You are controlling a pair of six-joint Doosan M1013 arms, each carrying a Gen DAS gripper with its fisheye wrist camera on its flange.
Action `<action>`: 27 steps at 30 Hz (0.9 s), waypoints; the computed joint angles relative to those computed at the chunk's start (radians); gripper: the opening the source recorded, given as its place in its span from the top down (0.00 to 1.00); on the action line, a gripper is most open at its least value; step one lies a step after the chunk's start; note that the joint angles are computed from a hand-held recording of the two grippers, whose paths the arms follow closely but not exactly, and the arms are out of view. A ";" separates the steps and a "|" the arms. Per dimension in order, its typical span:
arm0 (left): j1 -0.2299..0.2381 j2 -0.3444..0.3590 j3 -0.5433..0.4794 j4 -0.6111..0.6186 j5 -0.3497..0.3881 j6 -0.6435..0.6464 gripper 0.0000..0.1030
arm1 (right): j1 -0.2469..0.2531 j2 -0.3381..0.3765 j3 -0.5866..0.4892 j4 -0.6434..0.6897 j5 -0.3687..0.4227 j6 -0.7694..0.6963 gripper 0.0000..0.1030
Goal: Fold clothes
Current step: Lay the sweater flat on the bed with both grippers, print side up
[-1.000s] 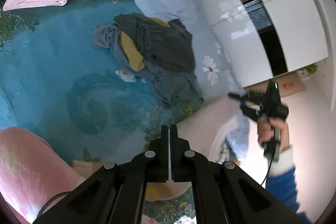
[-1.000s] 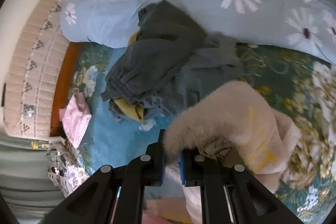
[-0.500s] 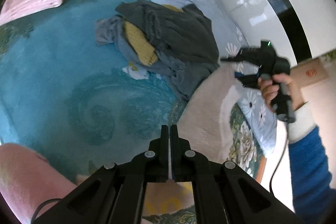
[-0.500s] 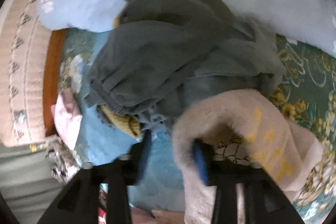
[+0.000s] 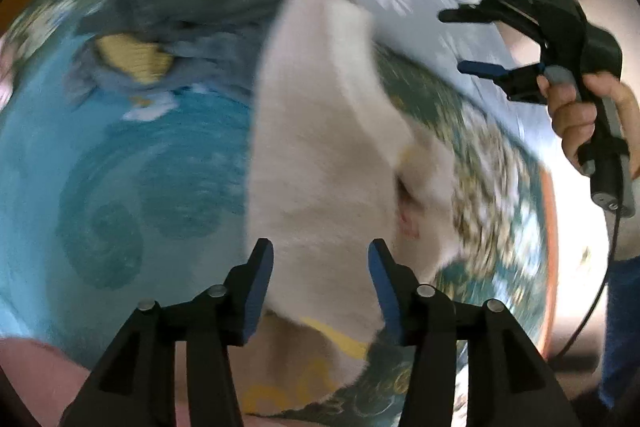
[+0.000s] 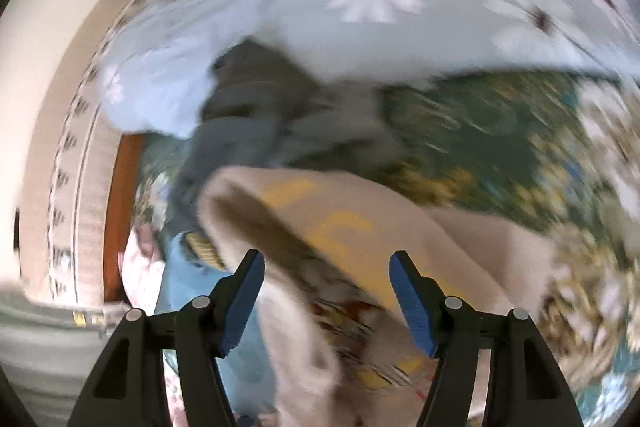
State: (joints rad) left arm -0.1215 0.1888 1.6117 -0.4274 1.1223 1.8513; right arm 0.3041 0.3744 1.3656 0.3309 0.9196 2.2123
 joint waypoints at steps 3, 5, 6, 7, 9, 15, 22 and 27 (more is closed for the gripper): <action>-0.053 0.001 0.005 0.059 0.021 0.053 0.45 | -0.017 -0.058 0.108 0.006 -0.050 0.071 0.34; -0.091 0.008 0.003 0.156 0.043 0.037 0.44 | -0.024 -0.081 0.156 0.002 -0.062 0.110 0.34; -0.109 0.011 0.005 0.218 0.048 0.011 0.45 | -0.028 -0.091 0.176 0.005 -0.067 0.123 0.34; -0.115 0.014 0.007 0.252 0.052 -0.014 0.45 | -0.033 -0.099 0.194 0.013 -0.073 0.132 0.34; -0.123 0.022 0.009 0.308 0.062 -0.063 0.45 | -0.039 -0.107 0.216 0.031 -0.080 0.136 0.34; -0.057 0.027 0.003 0.313 0.051 -0.206 0.88 | -0.034 -0.093 0.218 0.095 -0.091 0.086 0.34; 0.051 0.057 -0.048 0.313 0.019 -0.332 0.92 | -0.011 -0.062 0.181 0.104 -0.067 -0.002 0.34; 0.109 0.108 -0.130 0.299 0.011 -0.366 0.93 | 0.015 -0.039 0.144 0.058 -0.025 -0.061 0.34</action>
